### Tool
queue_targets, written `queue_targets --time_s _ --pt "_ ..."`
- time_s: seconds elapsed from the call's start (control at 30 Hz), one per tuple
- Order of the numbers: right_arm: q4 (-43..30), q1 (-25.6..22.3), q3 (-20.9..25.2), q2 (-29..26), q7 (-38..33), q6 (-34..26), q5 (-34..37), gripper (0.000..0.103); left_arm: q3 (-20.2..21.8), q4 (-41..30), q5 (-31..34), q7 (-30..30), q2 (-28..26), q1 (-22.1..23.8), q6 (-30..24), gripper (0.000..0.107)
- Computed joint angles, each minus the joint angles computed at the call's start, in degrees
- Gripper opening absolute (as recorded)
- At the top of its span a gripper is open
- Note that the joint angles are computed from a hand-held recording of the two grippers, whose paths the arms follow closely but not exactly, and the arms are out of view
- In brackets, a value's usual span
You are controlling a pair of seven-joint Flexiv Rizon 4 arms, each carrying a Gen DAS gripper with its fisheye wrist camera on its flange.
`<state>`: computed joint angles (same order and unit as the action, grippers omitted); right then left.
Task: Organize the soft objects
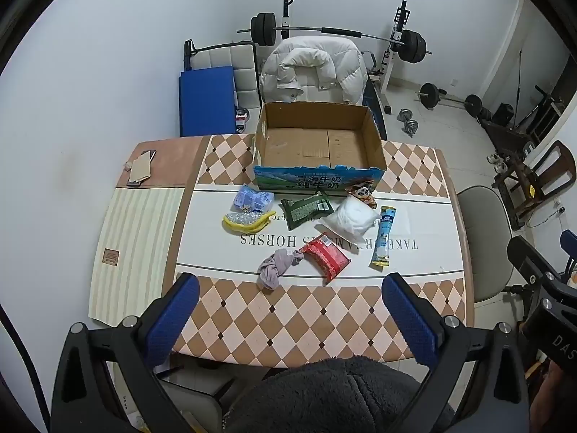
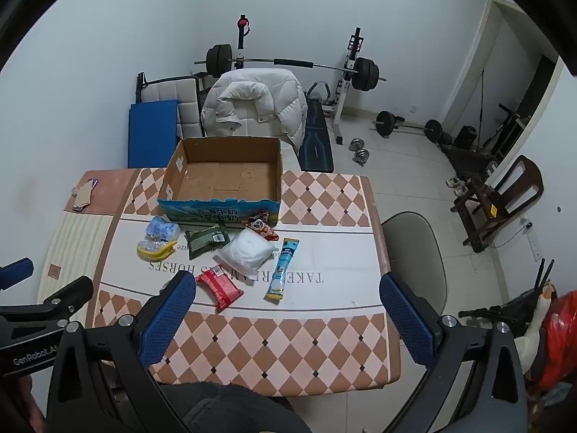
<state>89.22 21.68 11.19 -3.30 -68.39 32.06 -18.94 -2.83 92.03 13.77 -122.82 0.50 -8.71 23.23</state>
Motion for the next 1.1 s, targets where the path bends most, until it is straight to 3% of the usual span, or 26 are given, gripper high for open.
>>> queue_targets --time_s 1.1 --pt "0.43 -0.45 0.01 0.77 -0.33 0.08 0.46 0.103 -0.71 -0.27 1.61 -0.90 1.97 1.04 -0.80 0.103"
